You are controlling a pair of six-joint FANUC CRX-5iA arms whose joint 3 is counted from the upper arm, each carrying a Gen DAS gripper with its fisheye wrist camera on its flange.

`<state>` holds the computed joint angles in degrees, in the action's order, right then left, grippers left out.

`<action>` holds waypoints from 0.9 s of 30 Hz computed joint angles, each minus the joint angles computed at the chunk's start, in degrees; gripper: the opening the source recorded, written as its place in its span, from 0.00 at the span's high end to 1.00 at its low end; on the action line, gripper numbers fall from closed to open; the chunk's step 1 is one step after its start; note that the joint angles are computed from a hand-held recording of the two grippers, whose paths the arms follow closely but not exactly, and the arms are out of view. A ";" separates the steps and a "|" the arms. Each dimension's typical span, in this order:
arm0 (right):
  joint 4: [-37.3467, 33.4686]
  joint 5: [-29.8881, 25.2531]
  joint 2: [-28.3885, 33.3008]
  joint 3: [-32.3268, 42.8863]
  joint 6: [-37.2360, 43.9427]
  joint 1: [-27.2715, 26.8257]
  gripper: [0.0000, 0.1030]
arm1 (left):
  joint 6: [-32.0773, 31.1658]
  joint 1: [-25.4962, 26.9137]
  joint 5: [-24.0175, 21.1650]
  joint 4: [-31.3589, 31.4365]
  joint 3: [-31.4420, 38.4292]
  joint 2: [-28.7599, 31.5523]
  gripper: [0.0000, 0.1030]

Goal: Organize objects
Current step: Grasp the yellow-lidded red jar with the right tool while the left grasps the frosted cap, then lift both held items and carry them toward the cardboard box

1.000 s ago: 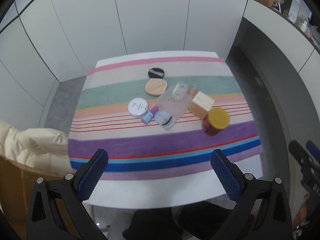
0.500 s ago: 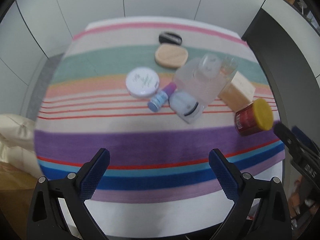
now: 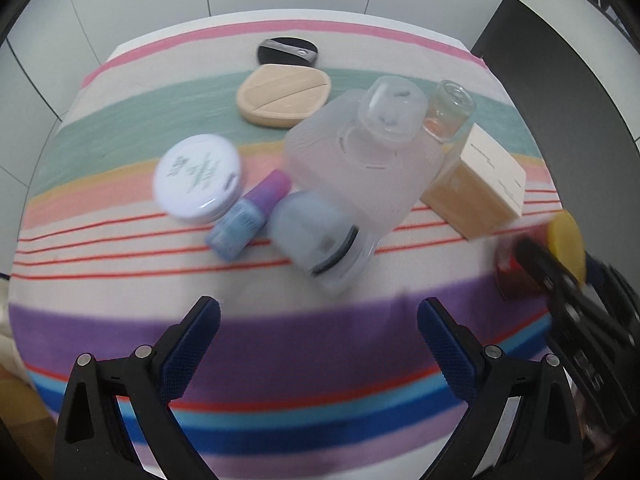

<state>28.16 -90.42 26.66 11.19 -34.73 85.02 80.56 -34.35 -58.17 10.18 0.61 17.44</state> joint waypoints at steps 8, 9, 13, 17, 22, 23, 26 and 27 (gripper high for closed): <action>-2.62 0.11 -3.75 -3.68 -7.46 3.21 0.43 | 9.69 -3.50 3.94 -8.03 3.37 1.68 0.46; -2.78 0.07 -3.78 -3.62 -7.73 3.41 0.43 | 9.41 -3.11 4.14 -7.02 3.06 1.73 0.47; -3.06 -0.40 -3.45 -2.74 -7.35 3.59 0.43 | 9.05 -2.50 3.92 -6.06 2.04 1.12 0.47; -2.74 -0.63 -2.82 -1.46 -6.52 3.30 0.43 | 10.19 -2.57 3.44 -7.91 1.55 -0.17 0.47; -2.09 -2.91 -1.29 2.03 -4.44 2.87 0.43 | 11.05 -2.46 2.46 -9.95 2.11 -2.03 0.47; -2.01 -3.39 -1.09 2.65 -4.16 2.77 0.43 | 11.02 -2.42 2.45 -10.08 1.98 -2.62 0.47; -1.52 -5.03 -0.59 4.45 -3.59 2.61 0.43 | 10.48 -1.86 2.44 -9.89 1.56 -4.07 0.47; -1.29 -5.71 -0.38 5.20 -3.15 2.49 0.43 | 10.49 -1.67 2.14 -9.96 1.75 -4.45 0.47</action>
